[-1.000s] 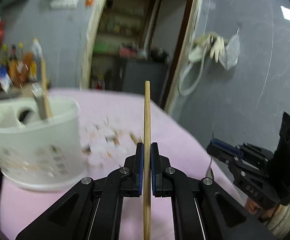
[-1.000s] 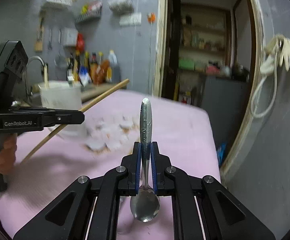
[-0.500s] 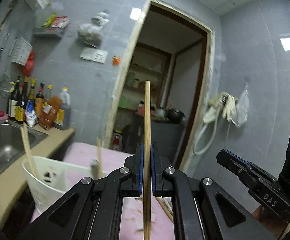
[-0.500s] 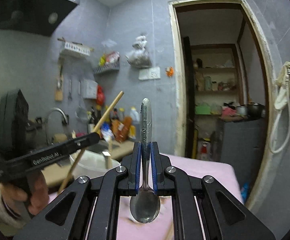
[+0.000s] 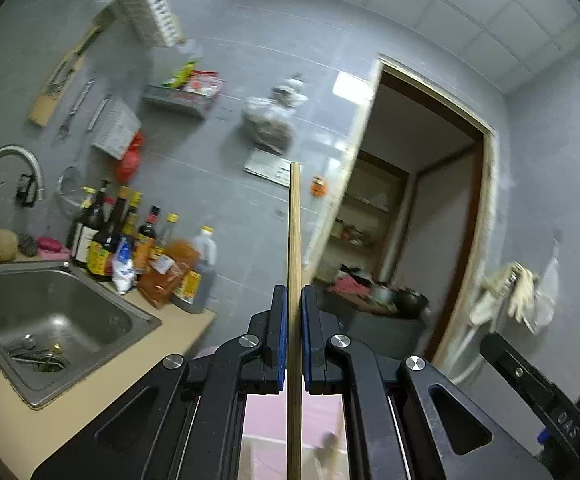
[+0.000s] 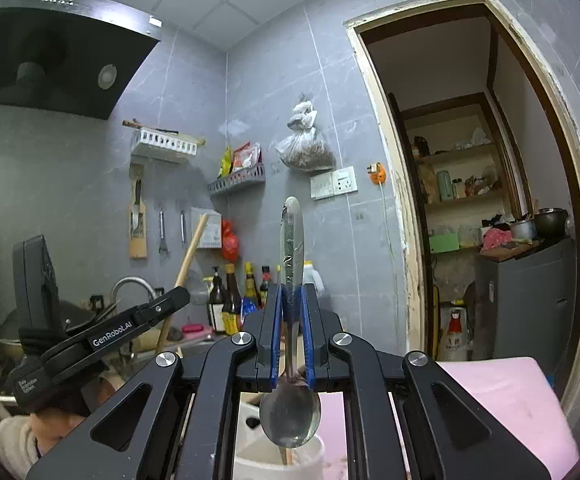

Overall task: Organize utensils
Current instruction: 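Lift the spoon and chopstick and carry both over the white caddy, then lower spoon and chopstick into the caddy and open both grippers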

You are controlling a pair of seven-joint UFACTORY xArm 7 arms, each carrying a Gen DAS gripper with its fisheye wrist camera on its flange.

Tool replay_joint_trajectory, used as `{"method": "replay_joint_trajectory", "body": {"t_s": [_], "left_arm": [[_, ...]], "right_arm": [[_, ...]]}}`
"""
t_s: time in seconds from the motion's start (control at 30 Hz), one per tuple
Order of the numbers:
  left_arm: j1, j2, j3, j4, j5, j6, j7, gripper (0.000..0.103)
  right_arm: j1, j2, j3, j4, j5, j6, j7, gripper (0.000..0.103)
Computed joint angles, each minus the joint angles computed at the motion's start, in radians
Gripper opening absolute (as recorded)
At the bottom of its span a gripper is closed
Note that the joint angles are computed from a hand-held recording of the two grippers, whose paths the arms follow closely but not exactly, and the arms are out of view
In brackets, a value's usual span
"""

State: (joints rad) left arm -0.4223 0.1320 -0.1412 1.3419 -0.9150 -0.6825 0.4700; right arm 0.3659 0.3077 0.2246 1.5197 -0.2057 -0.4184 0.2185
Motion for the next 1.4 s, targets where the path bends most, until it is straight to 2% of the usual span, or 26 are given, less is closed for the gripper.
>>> {"method": "replay_joint_trajectory", "body": {"t_s": [0.13, 0.27, 0.43, 0.57, 0.83, 1.0, 1.1, 1.27, 1.4], "left_arm": [[0.025, 0.019, 0.014, -0.007, 0.045, -0.029, -0.073, 0.004], [0.031, 0.049, 0.021, -0.005, 0.079, -0.097, -0.106, 0.004], [0.054, 0.08, 0.026, -0.019, 0.153, -0.158, -0.218, 0.004], [0.057, 0.095, 0.032, -0.017, 0.151, -0.176, -0.236, 0.004], [0.028, 0.162, 0.027, 0.042, 0.076, -0.281, -0.182, 0.004], [0.004, 0.191, 0.02, 0.071, 0.029, -0.322, -0.091, 0.004], [-0.01, 0.201, 0.013, 0.082, 0.0, -0.33, -0.018, 0.004], [-0.027, 0.21, -0.002, 0.072, -0.023, -0.338, 0.041, 0.004], [-0.041, 0.223, -0.009, 0.091, -0.077, -0.301, 0.13, 0.004]], "right_arm": [[0.028, 0.049, -0.015, 0.033, 0.026, -0.018, -0.026, 0.007], [0.036, 0.087, -0.016, 0.048, 0.017, -0.045, -0.043, 0.007], [0.063, 0.13, -0.031, 0.072, 0.037, -0.082, -0.079, 0.007], [0.086, 0.144, -0.049, 0.063, 0.08, -0.111, -0.109, 0.007], [0.102, 0.162, -0.062, 0.071, 0.131, -0.094, -0.129, 0.007], [0.117, 0.165, -0.075, 0.075, 0.165, -0.068, -0.159, 0.007], [0.109, 0.168, -0.064, 0.077, 0.151, -0.045, -0.16, 0.007], [0.092, 0.168, -0.042, 0.077, 0.119, -0.014, -0.151, 0.007], [0.074, 0.17, -0.023, 0.077, 0.092, 0.009, -0.133, 0.008]]}}
